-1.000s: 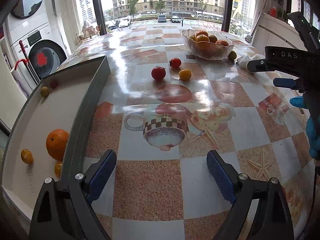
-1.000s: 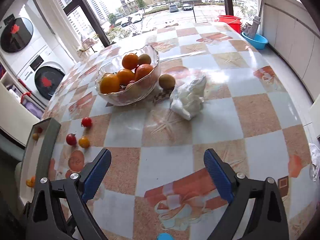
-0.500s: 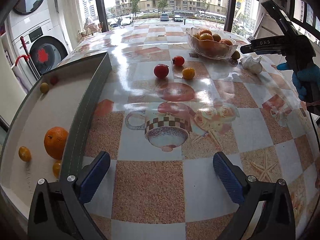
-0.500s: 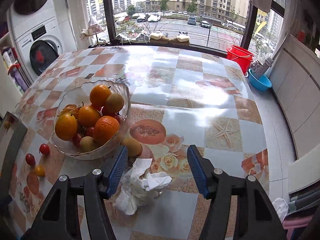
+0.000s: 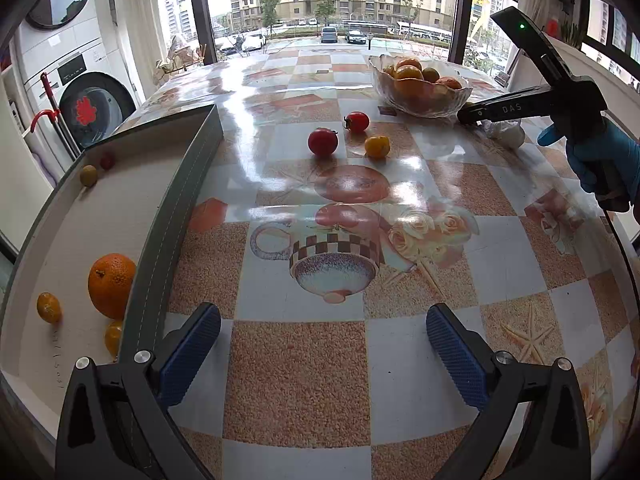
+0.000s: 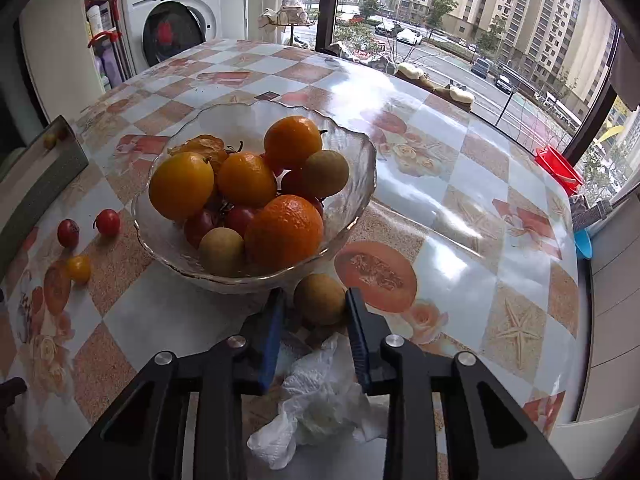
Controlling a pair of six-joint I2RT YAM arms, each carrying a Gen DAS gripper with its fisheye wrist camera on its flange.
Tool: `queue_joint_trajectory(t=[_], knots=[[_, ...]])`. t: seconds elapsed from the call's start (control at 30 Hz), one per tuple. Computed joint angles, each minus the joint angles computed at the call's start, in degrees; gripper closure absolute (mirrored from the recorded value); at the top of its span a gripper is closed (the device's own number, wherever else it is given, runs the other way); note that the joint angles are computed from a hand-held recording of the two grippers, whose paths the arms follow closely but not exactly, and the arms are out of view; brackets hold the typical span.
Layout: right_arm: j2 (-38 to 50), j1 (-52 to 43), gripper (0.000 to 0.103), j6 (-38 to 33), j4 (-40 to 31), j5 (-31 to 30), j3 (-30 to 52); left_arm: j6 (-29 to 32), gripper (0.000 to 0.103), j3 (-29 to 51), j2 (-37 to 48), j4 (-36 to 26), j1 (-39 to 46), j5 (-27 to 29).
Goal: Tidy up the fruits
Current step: 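Grasp the brownish-yellow fruit beside the glass bowl with the right tool, then carry the fruit toward the tray side and set it on the table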
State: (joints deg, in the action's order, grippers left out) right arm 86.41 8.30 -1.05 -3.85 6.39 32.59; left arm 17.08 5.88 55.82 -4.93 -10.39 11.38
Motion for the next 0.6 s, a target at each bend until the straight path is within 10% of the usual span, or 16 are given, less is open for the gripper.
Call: queue_joint_trajectory(t=[0.33, 0.6], knots=[[-19.6, 14.2, 0.074, 13.2, -12.7, 4.5, -3.4, 0.0, 0.000, 0.0, 0.0, 0.0, 0.0, 0.0], [-14.6, 47.3, 0.074, 57.9, -19.5, 21.9, -6.9, 0.0, 0.000, 0.0, 0.1, 0.0, 0.0, 0.0]])
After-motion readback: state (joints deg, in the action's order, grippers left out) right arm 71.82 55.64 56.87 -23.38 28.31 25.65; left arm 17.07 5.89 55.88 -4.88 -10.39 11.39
